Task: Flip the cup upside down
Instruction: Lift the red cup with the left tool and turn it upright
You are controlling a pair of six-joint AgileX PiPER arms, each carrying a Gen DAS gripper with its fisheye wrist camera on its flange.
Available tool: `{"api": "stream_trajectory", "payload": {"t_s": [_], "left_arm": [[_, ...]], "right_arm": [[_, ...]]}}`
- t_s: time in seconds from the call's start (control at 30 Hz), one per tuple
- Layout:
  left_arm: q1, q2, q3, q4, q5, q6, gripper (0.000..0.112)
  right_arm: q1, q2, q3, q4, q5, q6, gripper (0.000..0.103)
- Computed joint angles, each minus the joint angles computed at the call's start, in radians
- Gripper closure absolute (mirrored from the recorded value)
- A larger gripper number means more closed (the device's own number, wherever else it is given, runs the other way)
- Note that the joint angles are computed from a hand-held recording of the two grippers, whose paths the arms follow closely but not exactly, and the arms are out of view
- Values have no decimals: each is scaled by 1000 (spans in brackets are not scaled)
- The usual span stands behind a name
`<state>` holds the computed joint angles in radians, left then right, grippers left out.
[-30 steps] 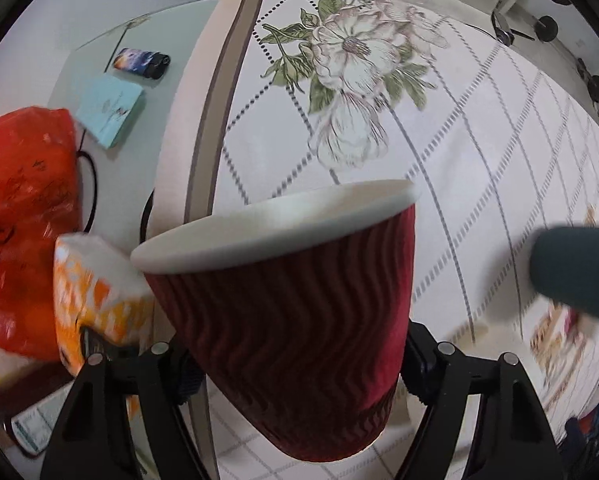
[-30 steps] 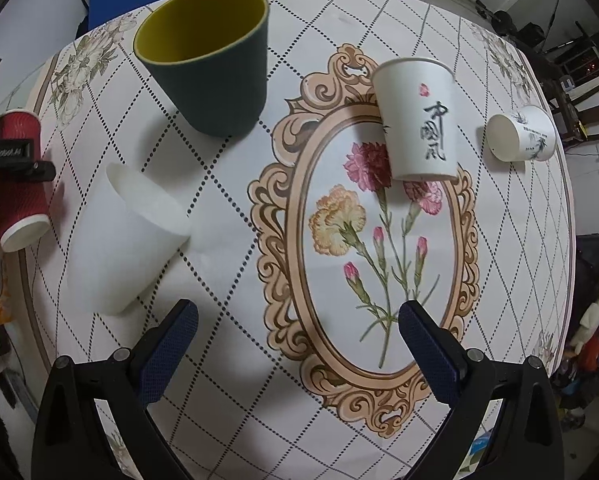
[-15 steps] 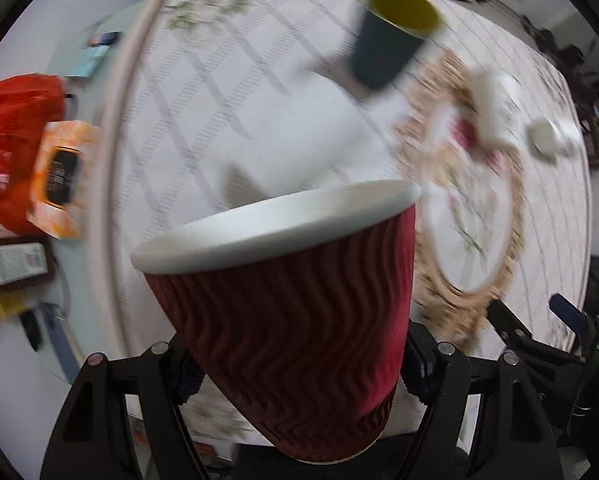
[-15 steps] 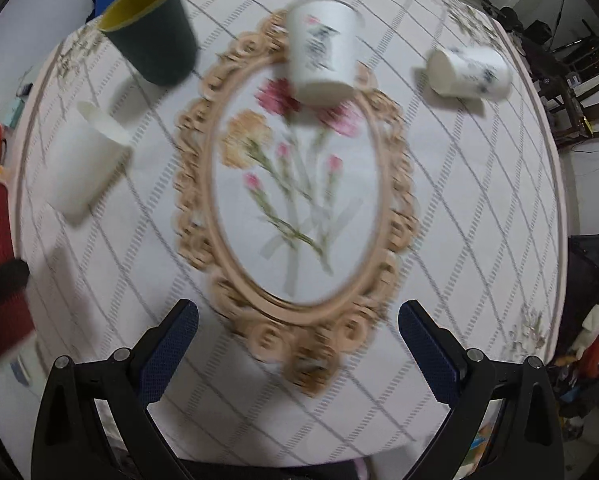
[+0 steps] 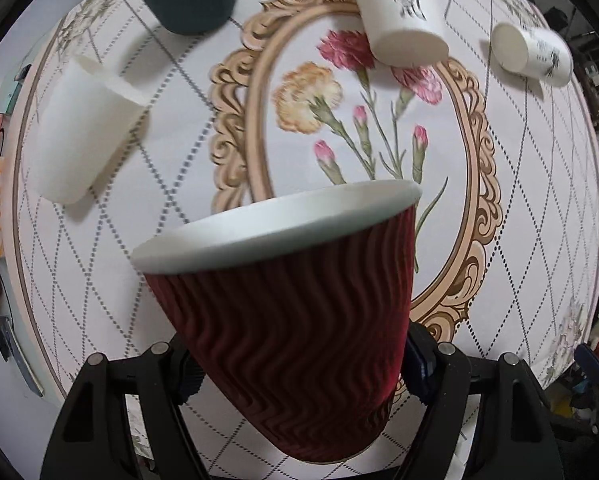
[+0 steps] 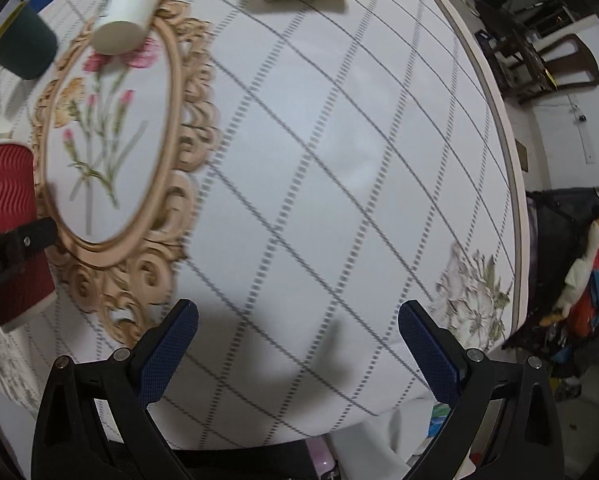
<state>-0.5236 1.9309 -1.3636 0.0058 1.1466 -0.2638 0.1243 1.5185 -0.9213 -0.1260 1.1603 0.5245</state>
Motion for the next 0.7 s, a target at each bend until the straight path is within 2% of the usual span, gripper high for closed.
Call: {"api": "stream_trajectory", "payload": {"t_s": [0.27, 0.43, 0.53, 0.63, 0.7], "left_arm": [[-55, 102, -47, 12, 0, -19, 35], [-116, 199, -121, -1, -6, -80, 35], [-117, 235, -175, -13, 18, -93, 35], [-96, 241, -207, -3, 42, -88, 32], [-83, 236, -207, -14, 37, -82, 25]], "right_arm": [[-86, -44, 66, 12, -35, -67, 1], [-69, -48, 56, 21, -30, -54, 1], [-69, -48, 49, 31, -28, -62, 1], [-73, -48, 47, 33, -31, -69, 1], [-79, -50, 48, 34, -34, -74, 1]]}}
